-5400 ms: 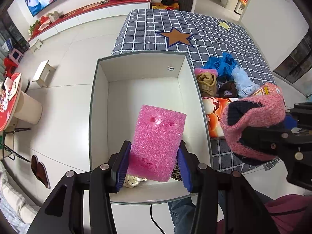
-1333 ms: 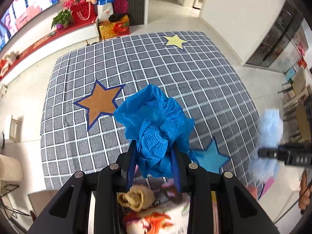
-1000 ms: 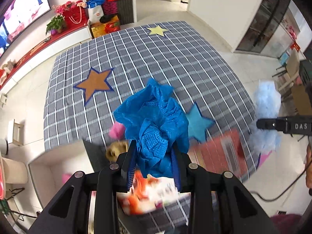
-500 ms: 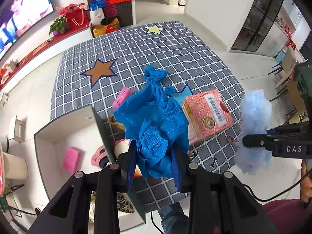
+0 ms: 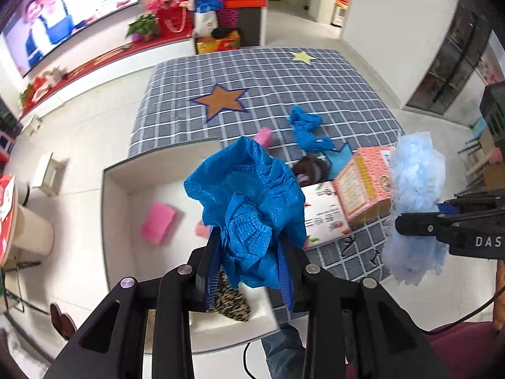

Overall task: Organize soft objects
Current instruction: 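Carry the light-blue fabric and blue plastic over the white box with both tools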

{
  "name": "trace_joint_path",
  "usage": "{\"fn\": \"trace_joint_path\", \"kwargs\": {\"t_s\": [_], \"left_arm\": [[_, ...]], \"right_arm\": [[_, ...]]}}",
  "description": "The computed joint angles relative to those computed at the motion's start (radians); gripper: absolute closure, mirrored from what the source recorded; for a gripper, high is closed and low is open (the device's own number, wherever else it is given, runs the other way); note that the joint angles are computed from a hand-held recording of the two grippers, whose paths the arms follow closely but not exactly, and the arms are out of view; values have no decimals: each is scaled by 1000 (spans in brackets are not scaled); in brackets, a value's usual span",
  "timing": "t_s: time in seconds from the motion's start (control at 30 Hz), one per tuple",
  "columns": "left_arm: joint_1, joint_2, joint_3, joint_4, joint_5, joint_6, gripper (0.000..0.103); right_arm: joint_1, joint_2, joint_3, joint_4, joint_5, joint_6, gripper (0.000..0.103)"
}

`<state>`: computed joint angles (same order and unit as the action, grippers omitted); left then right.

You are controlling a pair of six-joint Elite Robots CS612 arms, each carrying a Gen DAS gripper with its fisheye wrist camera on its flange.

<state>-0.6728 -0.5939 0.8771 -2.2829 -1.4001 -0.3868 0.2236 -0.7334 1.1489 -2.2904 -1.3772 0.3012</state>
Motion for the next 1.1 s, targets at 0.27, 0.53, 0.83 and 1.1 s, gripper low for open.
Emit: {"fn": "trace_joint_path", "kwargs": {"t_s": [0.27,0.53,0.83,1.1], "left_arm": [[11,-33,66,-30,21,-49,68],[23,-52,105,-36,37,-88,68],[29,-49,96,4,33,-67,68],[31,-42,85,3,23,-56,68]], "right_arm": [[21,30,-64,44,-13,-52,77],[36,56,-121,68,-32,-77,77],[53,84,-185,38,-37,-95,77],[59,92,-194,75,-33,-97,77]]}}
